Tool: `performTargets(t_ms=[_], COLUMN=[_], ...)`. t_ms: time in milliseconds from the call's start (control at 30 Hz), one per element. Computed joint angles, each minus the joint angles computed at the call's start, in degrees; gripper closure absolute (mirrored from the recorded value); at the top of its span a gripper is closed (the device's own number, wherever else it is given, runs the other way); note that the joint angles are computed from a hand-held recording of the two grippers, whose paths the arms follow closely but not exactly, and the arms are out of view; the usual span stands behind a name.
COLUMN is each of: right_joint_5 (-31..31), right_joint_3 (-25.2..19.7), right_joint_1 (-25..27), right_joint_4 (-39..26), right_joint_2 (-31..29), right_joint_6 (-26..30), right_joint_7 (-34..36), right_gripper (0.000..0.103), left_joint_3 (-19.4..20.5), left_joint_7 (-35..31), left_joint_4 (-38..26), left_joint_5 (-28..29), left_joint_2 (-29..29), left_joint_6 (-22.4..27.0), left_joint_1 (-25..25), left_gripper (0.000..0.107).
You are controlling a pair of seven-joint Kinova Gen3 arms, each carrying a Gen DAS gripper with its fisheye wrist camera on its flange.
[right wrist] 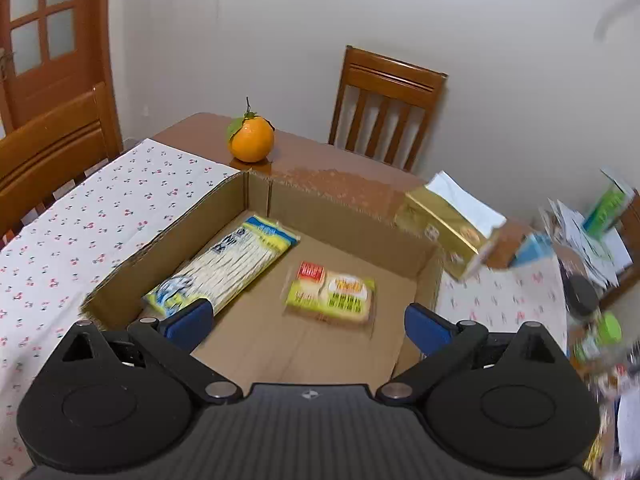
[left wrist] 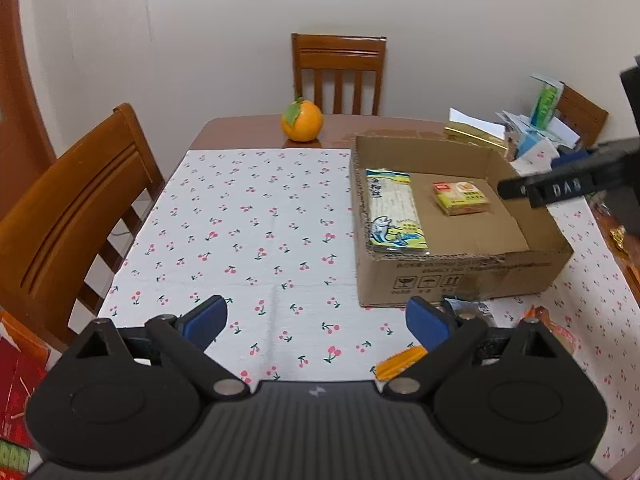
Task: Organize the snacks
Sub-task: 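Move the left tool to the orange bread pack while the right tool reaches the pink pastry pack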
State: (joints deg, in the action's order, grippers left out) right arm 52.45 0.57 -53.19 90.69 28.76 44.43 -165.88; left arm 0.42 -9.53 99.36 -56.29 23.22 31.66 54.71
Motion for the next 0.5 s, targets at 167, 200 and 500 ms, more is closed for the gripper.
performTargets(t_ms=[167,200,500], right_joint_5=[-0.6,-0.9,-5.6], right_joint_3=[-0.5,-0.9,-4.1], right_joint_1=[-5.8,-6.3,-12.7], right_joint_4=[-1.1,-0.8,-2.8], right_joint_2=[1.3,1.2,4.0], right_joint_6=[9.7,10.4,23.7], right_joint_7=[-6.5,-8.0,-18.5], right_gripper=[0.000,0.000,0.000], left_joint_3=[-0.2,0.0,1.4], left_joint_7=[0.8,0.7,-4.5], left_joint_4=[2.6,3.2,7.1], left_joint_5=[-3.1,-3.5,-3.3], left_joint_2=[-1.2,-1.3,-1.8], left_joint_6=[-1.2,-1.5,-8.7], left_joint_1=[0.7,0.5,-2.7], left_gripper=[0.010,0.009,0.008])
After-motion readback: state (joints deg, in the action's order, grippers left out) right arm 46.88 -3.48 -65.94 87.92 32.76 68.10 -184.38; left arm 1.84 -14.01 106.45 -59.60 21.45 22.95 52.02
